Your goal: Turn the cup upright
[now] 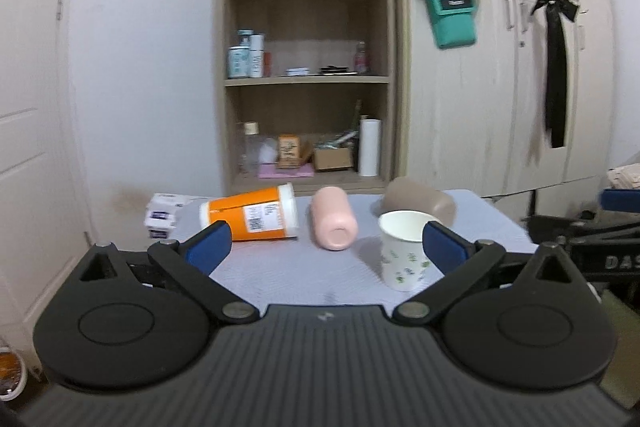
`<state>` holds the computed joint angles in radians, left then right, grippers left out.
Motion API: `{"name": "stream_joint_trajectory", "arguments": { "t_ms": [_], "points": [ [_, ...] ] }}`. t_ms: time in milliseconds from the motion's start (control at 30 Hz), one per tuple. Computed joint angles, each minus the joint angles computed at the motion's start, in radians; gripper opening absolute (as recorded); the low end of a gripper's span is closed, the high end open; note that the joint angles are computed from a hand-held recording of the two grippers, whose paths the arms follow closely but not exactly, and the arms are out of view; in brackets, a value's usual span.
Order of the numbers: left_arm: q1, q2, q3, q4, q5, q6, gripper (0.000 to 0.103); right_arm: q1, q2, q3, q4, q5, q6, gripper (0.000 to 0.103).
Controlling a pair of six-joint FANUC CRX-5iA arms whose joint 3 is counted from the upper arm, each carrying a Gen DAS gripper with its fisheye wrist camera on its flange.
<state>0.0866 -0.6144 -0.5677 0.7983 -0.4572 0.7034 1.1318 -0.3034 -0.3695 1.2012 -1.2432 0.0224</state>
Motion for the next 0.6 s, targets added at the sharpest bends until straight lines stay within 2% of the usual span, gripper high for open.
{"name": "stream_joint_trajectory", "arguments": {
  "t_ms": [67, 300, 600],
  "points": [
    [0.003, -0.002, 0.01, -0.056, 0.002, 0.057, 0.103, 0.005, 0.004, 0.003, -0.004, -0.013, -0.005, 0.103],
    [0.045, 0.031, 0.085, -0.183, -0.099, 0.237, 0.103, 0.013, 0.021, 0.013, -0.005, -0.041, -0.013, 0.103],
    [0.061, 0.039, 0.12, -0.254, -0.162, 0.27, 0.103, 0.014, 0.038, 0.032, -0.032, -0.054, -0.003, 0.103]
  ]
}}
